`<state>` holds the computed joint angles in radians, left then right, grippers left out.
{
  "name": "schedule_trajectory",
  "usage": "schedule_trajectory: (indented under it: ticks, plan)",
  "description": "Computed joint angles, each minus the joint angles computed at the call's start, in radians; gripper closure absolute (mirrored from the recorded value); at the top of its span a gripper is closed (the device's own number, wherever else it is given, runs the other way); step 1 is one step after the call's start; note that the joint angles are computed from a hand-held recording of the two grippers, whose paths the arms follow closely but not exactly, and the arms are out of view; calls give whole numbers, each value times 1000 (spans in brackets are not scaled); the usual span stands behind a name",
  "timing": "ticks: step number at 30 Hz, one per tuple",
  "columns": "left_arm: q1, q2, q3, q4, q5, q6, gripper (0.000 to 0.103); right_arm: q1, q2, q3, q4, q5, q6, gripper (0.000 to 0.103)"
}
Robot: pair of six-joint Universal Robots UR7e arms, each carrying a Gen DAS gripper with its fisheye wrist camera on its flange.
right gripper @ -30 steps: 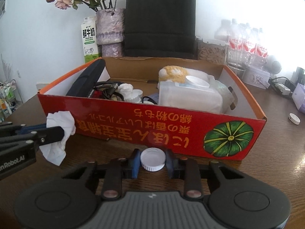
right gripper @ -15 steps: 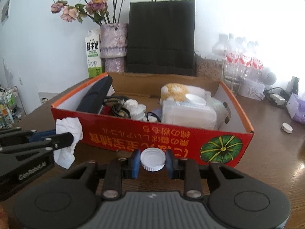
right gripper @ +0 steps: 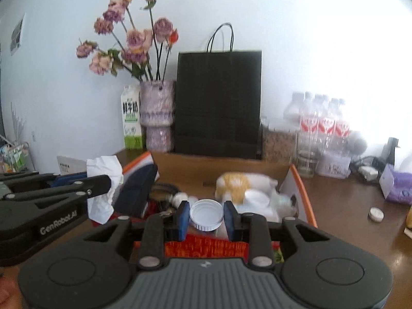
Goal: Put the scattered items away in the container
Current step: 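Carry the tissue and bottle cap into the box and open both tools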
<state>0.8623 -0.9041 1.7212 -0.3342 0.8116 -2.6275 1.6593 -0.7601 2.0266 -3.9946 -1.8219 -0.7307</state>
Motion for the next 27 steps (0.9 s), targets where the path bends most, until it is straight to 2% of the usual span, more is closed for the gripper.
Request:
schedule_trajectory:
  ticks: [12,27]
  plan:
    - [25,61,-121,-3,32,9,88,0,26,-114,70,28,26,76]
    - [107,244,-394,147,14,-3,88,-51,113,-300,198,24,19,76]
